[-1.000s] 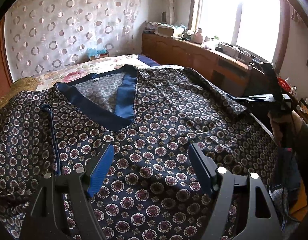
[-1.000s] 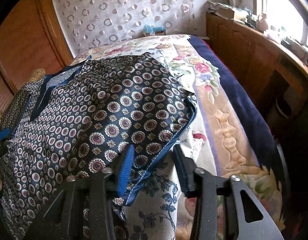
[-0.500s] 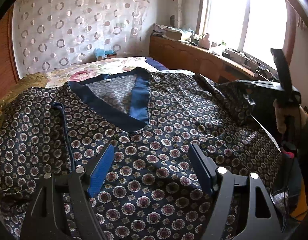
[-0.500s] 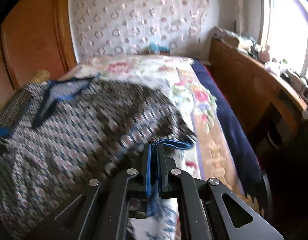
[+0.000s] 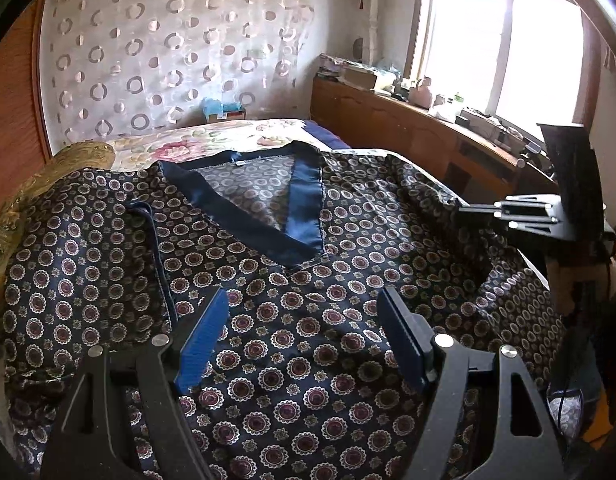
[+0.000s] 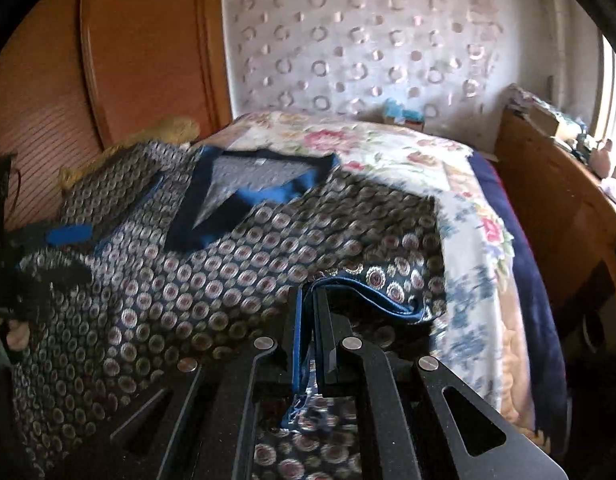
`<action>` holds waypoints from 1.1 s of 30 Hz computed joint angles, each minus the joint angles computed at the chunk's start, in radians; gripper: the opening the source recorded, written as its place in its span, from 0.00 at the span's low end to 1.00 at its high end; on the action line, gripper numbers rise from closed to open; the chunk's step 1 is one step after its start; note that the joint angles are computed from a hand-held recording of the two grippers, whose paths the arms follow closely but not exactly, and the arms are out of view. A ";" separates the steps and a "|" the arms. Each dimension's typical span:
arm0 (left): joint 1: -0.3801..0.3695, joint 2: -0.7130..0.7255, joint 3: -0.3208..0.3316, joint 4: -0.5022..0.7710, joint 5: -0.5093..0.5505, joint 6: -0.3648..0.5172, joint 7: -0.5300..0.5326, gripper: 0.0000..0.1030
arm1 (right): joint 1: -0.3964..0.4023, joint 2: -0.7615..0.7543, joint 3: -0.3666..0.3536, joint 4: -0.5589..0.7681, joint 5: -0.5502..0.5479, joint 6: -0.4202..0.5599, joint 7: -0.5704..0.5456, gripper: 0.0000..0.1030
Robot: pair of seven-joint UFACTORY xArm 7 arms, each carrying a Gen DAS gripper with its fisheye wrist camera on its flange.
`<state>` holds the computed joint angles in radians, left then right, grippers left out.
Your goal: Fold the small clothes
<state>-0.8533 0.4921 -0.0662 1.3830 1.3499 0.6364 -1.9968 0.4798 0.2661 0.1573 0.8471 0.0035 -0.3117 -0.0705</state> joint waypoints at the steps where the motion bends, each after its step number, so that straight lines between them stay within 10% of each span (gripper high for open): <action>1: -0.001 -0.001 0.000 -0.001 0.001 0.001 -0.002 0.75 | -0.003 0.005 0.003 0.006 -0.003 0.009 0.002 0.05; 9: 0.002 -0.012 -0.003 -0.017 0.014 0.003 -0.020 0.75 | -0.015 -0.049 -0.006 -0.028 -0.006 0.031 0.022 0.37; 16: 0.007 -0.008 -0.005 -0.014 0.032 -0.020 -0.035 0.77 | 0.068 -0.061 -0.118 -0.035 0.166 0.014 -0.063 0.43; 23: 0.012 -0.018 -0.008 -0.022 0.051 -0.035 -0.045 0.80 | -0.155 0.058 0.047 0.114 0.041 0.142 0.063 0.43; 25: 0.014 -0.022 -0.009 -0.027 0.052 -0.034 -0.048 0.80 | -0.151 0.084 0.044 0.153 0.017 0.166 0.081 0.41; 28: 0.018 -0.032 -0.012 -0.042 0.055 -0.028 -0.055 0.80 | 0.044 0.098 -0.164 0.200 0.004 0.196 0.105 0.20; 29: 0.017 -0.036 -0.015 -0.047 0.047 -0.012 -0.053 0.80 | 0.059 0.103 -0.176 0.217 -0.011 0.210 0.109 0.06; 33: 0.022 -0.046 -0.020 -0.064 0.035 0.011 -0.062 0.80 | 0.002 0.112 -0.102 0.258 -0.052 0.224 0.092 0.02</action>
<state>-0.8313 0.4465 -0.0867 1.3188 1.3850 0.6470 -2.0589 0.4814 0.3776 0.0549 1.1050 -0.0486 -0.0873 0.0213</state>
